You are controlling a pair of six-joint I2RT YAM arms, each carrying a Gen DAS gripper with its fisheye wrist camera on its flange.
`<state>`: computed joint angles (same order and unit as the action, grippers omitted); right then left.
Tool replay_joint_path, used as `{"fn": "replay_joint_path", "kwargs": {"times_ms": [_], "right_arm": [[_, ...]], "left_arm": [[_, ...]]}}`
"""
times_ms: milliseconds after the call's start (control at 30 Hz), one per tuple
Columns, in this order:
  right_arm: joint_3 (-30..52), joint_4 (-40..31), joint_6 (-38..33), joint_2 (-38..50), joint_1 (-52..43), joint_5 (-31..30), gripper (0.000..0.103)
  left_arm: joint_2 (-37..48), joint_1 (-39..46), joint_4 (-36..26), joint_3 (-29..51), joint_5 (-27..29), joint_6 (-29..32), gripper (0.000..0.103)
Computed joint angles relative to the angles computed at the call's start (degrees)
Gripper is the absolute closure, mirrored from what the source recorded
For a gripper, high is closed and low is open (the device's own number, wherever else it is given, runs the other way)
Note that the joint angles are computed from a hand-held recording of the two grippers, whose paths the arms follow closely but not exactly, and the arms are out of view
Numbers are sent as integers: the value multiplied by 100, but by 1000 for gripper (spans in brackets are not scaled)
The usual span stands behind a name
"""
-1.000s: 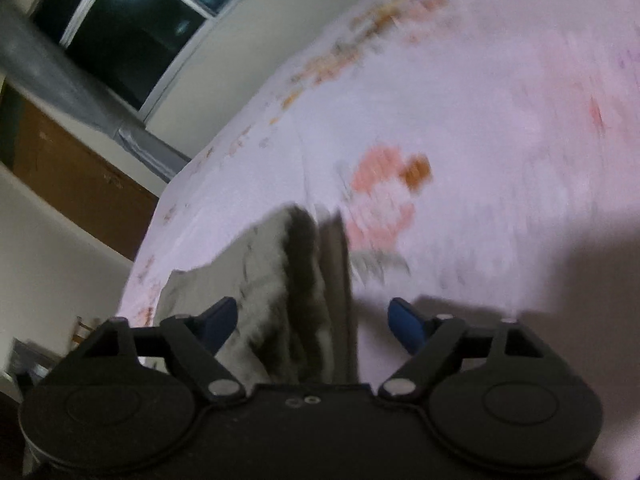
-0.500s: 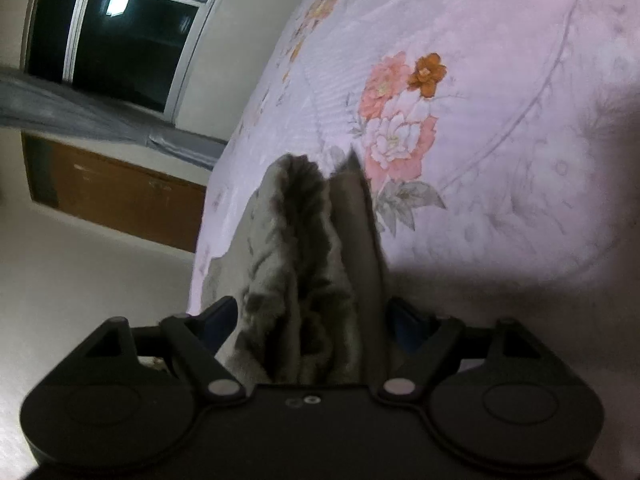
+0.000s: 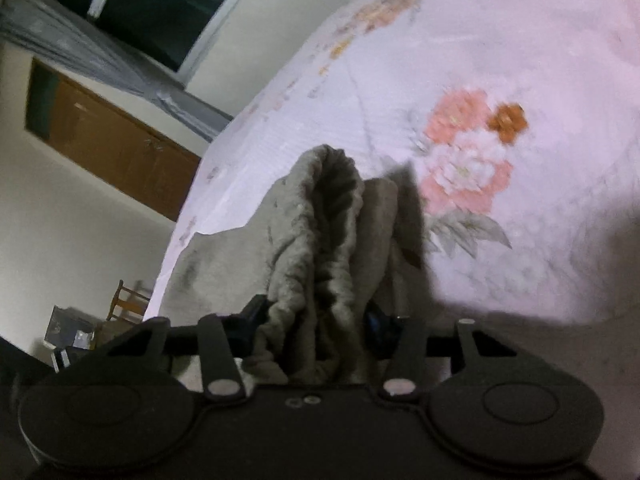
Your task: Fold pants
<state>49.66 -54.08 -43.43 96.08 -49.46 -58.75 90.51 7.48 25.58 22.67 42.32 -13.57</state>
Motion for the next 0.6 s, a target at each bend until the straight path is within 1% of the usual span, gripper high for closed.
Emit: {"fn": "replay_joint_path", "kwargs": {"times_ms": [67,133,200,300,367,467,600], "right_arm": [[121,-200,-80,-136,83,-66,62],[330,-429,-147,-202,146,-200,62],[502,-373,108,-278,359,-367,62],[739,-4,689,-382,774,-486,62],[914,416,1216,-331,1079,-528,62],[1165,1215,2086,-170,1601,-482,62],[1523,1877,2755,347,2115,-326,62]], "left_arm": [[-569,134,-544,18,61,180,80],[-918,264,-884,139,152,233,80],[-1108,414,-1093,298,237,254,80],[-1089,576,-1401,764,294,340,80],[-840,658,-1453,1148,277,320,80],[-296,708,-1273,1628,215,126,80],[465,766,-1037,2037,106,-44,80]]}}
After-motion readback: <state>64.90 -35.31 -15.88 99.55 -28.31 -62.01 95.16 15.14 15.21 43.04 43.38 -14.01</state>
